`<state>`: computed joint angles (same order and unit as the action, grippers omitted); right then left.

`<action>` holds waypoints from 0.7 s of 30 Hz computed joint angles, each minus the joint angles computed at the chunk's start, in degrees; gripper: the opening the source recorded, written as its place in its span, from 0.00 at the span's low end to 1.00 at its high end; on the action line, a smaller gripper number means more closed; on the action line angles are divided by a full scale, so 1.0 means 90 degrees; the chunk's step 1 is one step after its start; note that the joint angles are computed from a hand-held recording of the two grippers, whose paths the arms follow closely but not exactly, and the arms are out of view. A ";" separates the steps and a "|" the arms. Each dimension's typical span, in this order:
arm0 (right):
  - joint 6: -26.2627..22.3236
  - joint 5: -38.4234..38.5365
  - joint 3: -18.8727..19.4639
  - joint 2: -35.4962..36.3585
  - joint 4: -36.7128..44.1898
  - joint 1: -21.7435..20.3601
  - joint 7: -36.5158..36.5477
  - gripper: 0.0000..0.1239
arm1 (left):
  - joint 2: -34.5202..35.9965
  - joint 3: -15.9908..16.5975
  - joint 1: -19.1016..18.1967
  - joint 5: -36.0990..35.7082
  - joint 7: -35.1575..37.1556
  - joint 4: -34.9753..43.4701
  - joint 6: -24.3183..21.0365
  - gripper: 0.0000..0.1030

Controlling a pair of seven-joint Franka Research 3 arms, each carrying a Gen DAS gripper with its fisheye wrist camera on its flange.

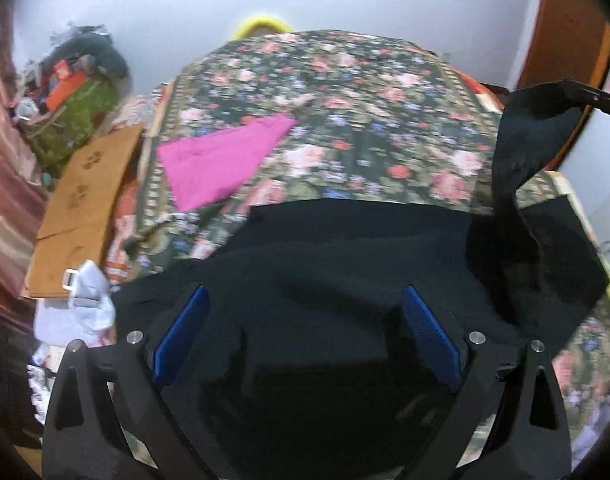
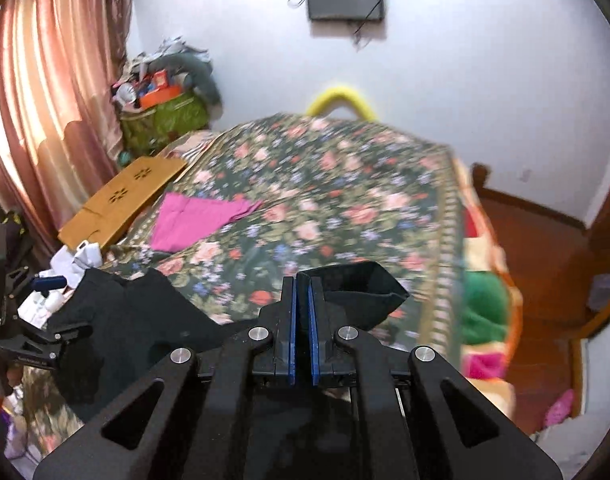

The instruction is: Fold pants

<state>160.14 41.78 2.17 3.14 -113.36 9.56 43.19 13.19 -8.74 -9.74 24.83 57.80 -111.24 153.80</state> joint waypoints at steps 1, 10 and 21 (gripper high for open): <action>0.0047 0.0076 -0.0042 -0.0201 -0.0197 -0.0054 -0.0105 0.04 | 0.0000 -0.0088 0.0024 -0.0176 0.0128 0.0003 0.0027 0.95; 0.0162 -0.0228 -0.0436 -0.1018 -0.1338 -0.0190 -0.0169 0.04 | 0.0305 -0.0173 -0.0404 -0.0102 -0.0064 0.0466 -0.0371 0.95; 0.0043 -0.0485 -0.0713 -0.1689 -0.2956 -0.0335 0.0288 0.04 | 0.0558 -0.0155 -0.0640 0.0021 -0.0199 0.0515 -0.0615 0.95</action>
<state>160.53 37.41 -4.24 -12.07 -139.97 6.54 45.77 18.21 -10.13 -15.51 25.02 56.01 -106.61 148.27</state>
